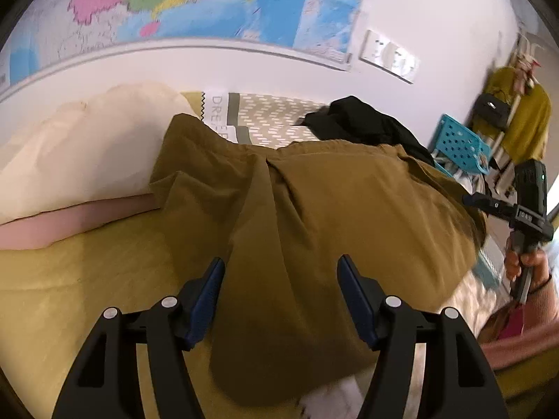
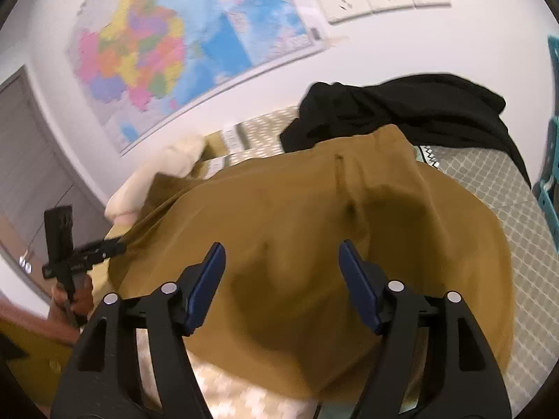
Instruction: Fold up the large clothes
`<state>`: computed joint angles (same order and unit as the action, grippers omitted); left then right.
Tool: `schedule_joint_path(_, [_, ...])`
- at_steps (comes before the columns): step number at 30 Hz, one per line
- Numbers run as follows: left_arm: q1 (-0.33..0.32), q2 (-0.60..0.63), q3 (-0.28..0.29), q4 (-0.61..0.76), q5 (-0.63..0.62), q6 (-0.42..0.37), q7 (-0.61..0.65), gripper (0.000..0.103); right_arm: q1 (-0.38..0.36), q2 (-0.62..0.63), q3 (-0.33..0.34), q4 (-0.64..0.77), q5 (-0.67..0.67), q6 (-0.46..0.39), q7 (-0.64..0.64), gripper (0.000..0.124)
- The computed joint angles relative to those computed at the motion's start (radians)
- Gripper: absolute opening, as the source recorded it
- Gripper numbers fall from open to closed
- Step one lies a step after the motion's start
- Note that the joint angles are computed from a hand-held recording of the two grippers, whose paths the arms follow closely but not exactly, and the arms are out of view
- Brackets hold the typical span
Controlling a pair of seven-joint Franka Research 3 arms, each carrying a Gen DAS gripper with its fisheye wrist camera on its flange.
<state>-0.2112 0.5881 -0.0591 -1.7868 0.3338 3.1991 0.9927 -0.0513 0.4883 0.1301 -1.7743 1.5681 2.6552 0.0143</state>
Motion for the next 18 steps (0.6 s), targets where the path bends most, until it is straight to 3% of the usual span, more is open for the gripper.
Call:
schedule_joint_path(3, [-0.061, -0.014, 0.070, -0.024, 0.046, -0.037, -0.051, 0.066, 0.035, 0.000, -0.008, -0.024, -0.022, 0.081, -0.021, 0.067])
schedule_joint_path(5, [-0.014, 0.017, 0.011, -0.011, 0.000, -0.036, -0.023, 0.067, 0.055, 0.051, -0.022, 0.007, -0.139, 0.104, 0.127, 0.061])
schedule_joint_path(9, [-0.035, 0.035, 0.035, 0.001, -0.016, -0.026, -0.065, 0.071, 0.031, 0.059, 0.030, 0.010, -0.128, 0.158, 0.101, 0.069])
schedule_joint_path(13, [-0.020, -0.006, 0.027, -0.054, -0.015, 0.018, -0.084, 0.072, -0.026, 0.009, 0.044, -0.040, -0.068, 0.058, 0.098, 0.069])
schedule_joint_path(14, [-0.007, -0.018, 0.018, -0.078, -0.017, 0.047, -0.088, 0.072, -0.057, -0.021, 0.046, -0.074, -0.019, -0.004, 0.080, 0.069])
schedule_joint_path(17, [0.127, -0.049, -0.114, -0.153, -0.017, 0.111, -0.074, 0.072, -0.095, -0.089, 0.016, -0.156, 0.073, -0.134, 0.064, 0.076])
schedule_joint_path(18, [0.147, -0.057, -0.132, -0.171, -0.016, 0.124, -0.074, 0.072, -0.103, -0.112, 0.004, -0.187, 0.095, -0.170, 0.060, 0.079])
